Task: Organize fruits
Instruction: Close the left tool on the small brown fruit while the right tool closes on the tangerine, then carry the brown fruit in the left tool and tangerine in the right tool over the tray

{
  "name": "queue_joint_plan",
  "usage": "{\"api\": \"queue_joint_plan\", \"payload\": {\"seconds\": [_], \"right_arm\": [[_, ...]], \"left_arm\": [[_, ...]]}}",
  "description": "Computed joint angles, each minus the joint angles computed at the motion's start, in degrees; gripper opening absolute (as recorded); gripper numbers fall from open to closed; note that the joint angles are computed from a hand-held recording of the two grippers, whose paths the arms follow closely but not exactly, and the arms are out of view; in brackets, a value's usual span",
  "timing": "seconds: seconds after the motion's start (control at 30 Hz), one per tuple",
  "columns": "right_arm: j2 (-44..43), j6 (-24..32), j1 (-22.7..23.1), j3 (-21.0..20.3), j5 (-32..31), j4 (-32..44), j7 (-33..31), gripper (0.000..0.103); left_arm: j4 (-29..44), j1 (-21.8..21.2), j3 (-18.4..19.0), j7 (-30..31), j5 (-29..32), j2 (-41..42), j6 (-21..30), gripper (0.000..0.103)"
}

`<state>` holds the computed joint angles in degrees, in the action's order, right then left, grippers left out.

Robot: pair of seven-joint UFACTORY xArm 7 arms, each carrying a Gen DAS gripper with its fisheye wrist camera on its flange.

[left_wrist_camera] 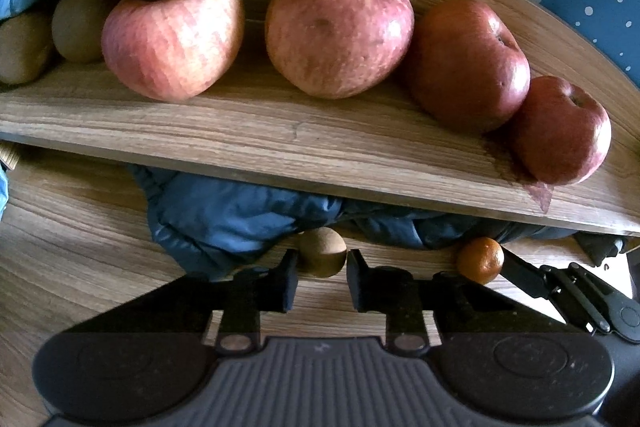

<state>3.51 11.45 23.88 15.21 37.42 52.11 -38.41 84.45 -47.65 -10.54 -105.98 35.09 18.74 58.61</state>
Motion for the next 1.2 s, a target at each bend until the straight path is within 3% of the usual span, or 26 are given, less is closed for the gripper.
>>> {"api": "queue_joint_plan", "payload": {"seconds": [0.33,0.73,1.2], "right_arm": [[-0.14,-0.67,-0.03,-0.26,-2.28,-0.38,2.87,0.035],[-2.19,0.08,0.16,-0.92,0.46,-1.61,2.06,0.034],[-9.42,0.2,3.99,-3.64,-3.18,-7.05,8.86,0.034]], "left_arm": [[-1.06,-0.03,-0.4,-0.88,0.22,-0.99,-0.65,0.027],[-3.21,-0.15,-0.75,-1.6,1.19,-1.48,-2.88,0.027],[-6.84,-0.03,-1.51,-1.95,3.0,-3.49,-6.04,0.027]]}}
